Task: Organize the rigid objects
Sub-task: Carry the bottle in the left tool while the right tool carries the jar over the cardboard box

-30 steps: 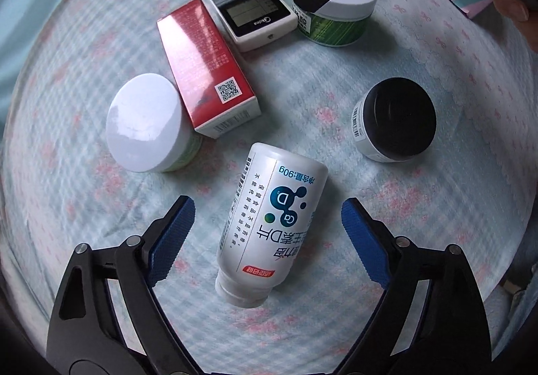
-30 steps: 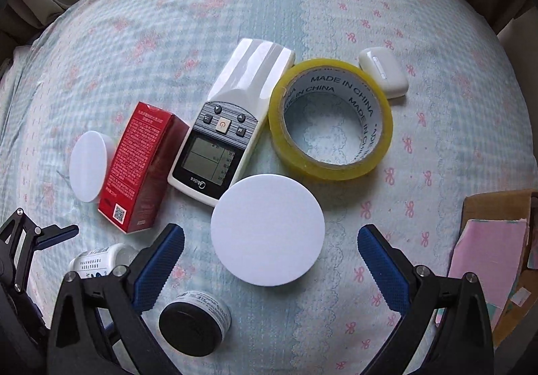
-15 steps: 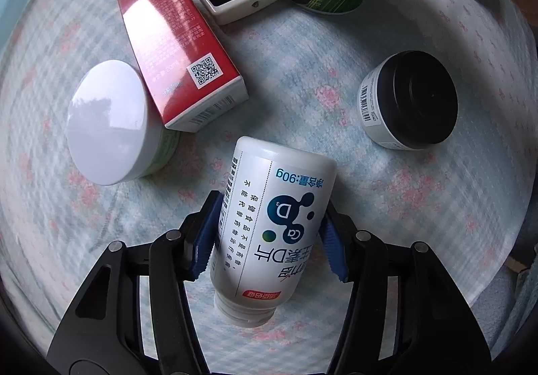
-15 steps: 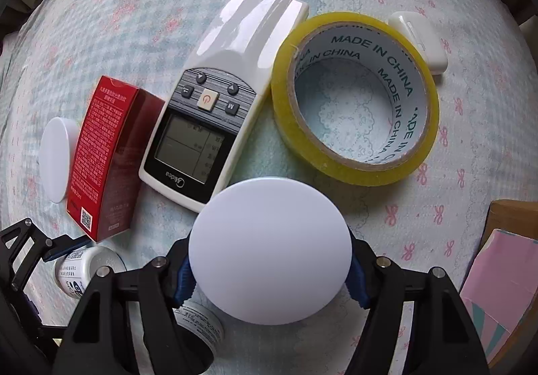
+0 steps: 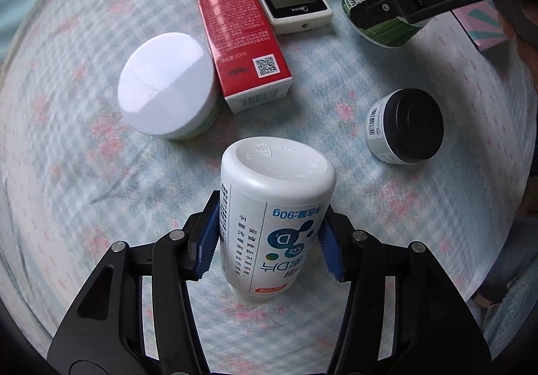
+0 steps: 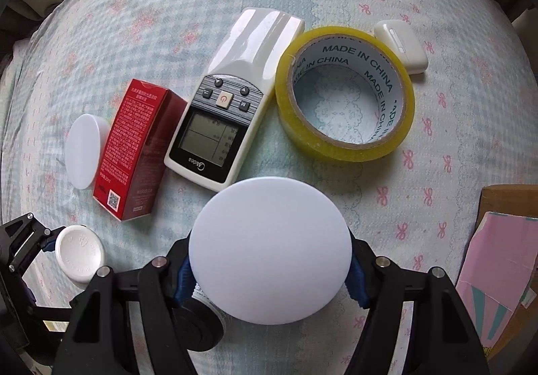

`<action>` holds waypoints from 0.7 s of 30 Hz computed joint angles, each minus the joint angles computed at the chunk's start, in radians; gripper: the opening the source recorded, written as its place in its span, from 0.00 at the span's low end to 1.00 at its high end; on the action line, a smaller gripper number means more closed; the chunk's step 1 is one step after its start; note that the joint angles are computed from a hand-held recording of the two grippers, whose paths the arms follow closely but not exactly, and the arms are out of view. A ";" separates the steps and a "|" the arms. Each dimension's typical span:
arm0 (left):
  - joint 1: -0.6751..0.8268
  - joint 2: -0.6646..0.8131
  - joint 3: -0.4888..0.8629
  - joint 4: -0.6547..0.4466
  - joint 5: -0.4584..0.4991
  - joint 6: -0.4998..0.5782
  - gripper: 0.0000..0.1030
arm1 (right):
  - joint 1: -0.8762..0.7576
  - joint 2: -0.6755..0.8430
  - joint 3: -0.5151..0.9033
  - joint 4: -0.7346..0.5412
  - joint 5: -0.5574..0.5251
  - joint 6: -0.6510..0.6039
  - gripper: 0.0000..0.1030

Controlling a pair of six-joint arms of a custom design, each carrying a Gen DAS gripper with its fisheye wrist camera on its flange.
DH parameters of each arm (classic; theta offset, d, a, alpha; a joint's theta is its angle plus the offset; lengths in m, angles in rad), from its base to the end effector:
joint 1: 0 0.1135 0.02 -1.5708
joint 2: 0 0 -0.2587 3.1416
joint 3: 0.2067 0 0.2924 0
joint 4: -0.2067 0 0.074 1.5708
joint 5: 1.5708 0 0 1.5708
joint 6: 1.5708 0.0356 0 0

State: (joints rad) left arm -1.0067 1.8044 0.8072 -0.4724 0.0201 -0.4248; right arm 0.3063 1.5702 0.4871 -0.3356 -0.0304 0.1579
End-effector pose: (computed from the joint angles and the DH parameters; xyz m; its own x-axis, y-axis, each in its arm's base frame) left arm 0.1580 -0.2511 0.0483 -0.8333 0.5464 -0.0838 0.5516 0.8320 -0.0599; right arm 0.2128 0.0684 0.0392 -0.9788 -0.1447 -0.1449 -0.1538 0.9867 0.0535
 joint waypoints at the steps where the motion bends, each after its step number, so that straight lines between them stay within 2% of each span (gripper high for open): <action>1: 0.011 -0.027 -0.016 -0.004 0.011 -0.019 0.46 | 0.006 -0.039 -0.012 -0.020 0.000 0.007 0.64; 6: 0.040 -0.220 -0.112 -0.063 0.050 -0.121 0.45 | 0.021 -0.271 -0.068 -0.157 -0.011 0.028 0.64; 8: 0.049 -0.270 -0.114 -0.096 0.047 -0.145 0.45 | -0.025 -0.404 -0.094 -0.247 -0.027 -0.020 0.64; 12: -0.001 -0.383 -0.062 -0.233 0.016 -0.236 0.45 | -0.094 -0.640 -0.102 -0.440 -0.065 -0.091 0.64; 14: -0.072 -0.389 0.002 -0.287 -0.016 -0.318 0.45 | -0.149 -0.710 -0.080 -0.520 -0.099 -0.143 0.64; 17: -0.174 -0.327 0.168 -0.370 -0.081 -0.420 0.45 | -0.249 -0.838 -0.047 -0.661 -0.148 -0.241 0.64; 21: -0.224 -0.183 0.435 -0.449 -0.144 -0.465 0.45 | -0.605 -0.926 0.051 -0.881 -0.278 -0.594 0.64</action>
